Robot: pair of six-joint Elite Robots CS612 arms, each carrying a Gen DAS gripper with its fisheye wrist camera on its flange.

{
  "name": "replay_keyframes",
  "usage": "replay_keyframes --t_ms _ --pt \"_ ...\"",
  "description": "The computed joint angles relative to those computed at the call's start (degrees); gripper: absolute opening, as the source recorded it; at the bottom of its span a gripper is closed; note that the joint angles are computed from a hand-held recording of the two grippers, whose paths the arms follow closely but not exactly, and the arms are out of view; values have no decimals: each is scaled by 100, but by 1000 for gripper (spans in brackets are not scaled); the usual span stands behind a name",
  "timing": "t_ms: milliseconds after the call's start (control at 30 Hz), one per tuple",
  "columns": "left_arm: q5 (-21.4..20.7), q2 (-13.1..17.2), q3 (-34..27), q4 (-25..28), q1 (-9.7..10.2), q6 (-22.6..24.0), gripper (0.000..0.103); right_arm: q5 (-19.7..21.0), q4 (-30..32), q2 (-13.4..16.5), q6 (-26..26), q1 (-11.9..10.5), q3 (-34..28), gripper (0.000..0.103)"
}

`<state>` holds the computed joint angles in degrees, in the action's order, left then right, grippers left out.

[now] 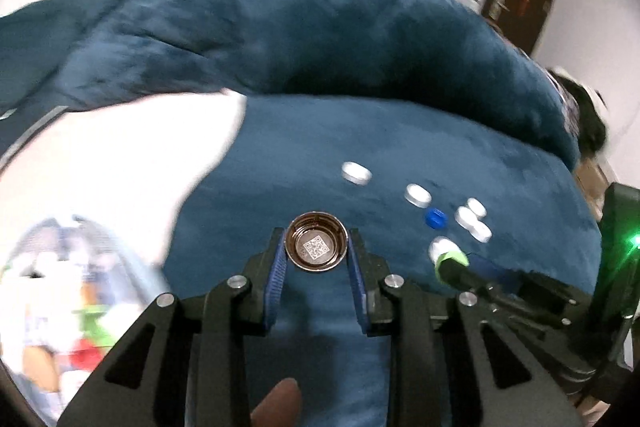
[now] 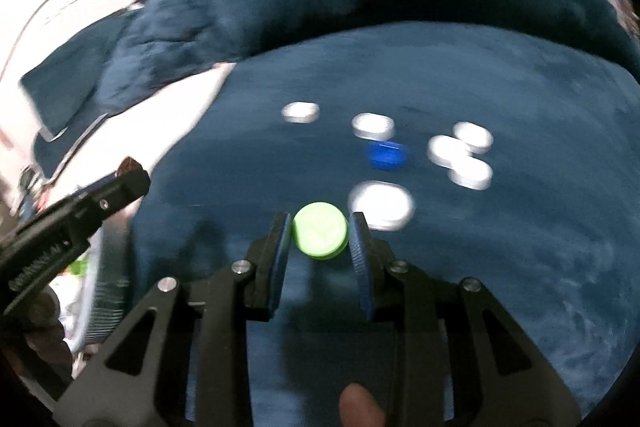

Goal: Organize objects
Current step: 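Carry the green and brown caps over the basket and open both tools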

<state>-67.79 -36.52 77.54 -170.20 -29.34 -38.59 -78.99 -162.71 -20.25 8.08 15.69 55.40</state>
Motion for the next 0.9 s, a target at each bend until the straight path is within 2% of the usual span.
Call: replay_keyframes --t_ms 100,200,333,400,467,600,667,700,767,833,867,900 --pt "560 -389 571 -55 26 -350 30 488 95 25 -327 149 -201 31" --pt "1027 -775 1136 99 120 -1001 30 987 334 93 -763 321 -526 32" --pt "1049 -1054 1551 289 334 -1652 30 1799 873 247 -1265 522 -1095 32" --pt "937 -1103 1669 226 424 -1786 30 2185 1338 381 -1473 606 -1471 32" --pt "772 -1092 1717 184 510 -1941 30 2271 1589 495 -1574 671 -1732 32" --pt "684 -1040 1707 365 600 -2257 30 2160 2329 863 -1632 776 -2472 32" --pt "668 -1022 1707 365 597 -2352 30 2153 2471 894 -1627 753 -2526 32" --pt "699 -1034 1735 338 575 -2365 30 2155 2432 865 -1626 724 -2462 32" --pt "729 -1071 1800 257 540 -2292 30 2191 1933 607 -1630 656 -1913 32" --pt "782 -1126 1886 178 491 -2186 30 2202 1372 289 -1965 570 -1207 36" --pt "816 -1154 1943 106 450 -2107 30 2219 1250 133 -2354 518 -854 43" --pt "844 -1176 1975 99 408 -2060 30 2231 1338 7 -2752 473 -577 64"
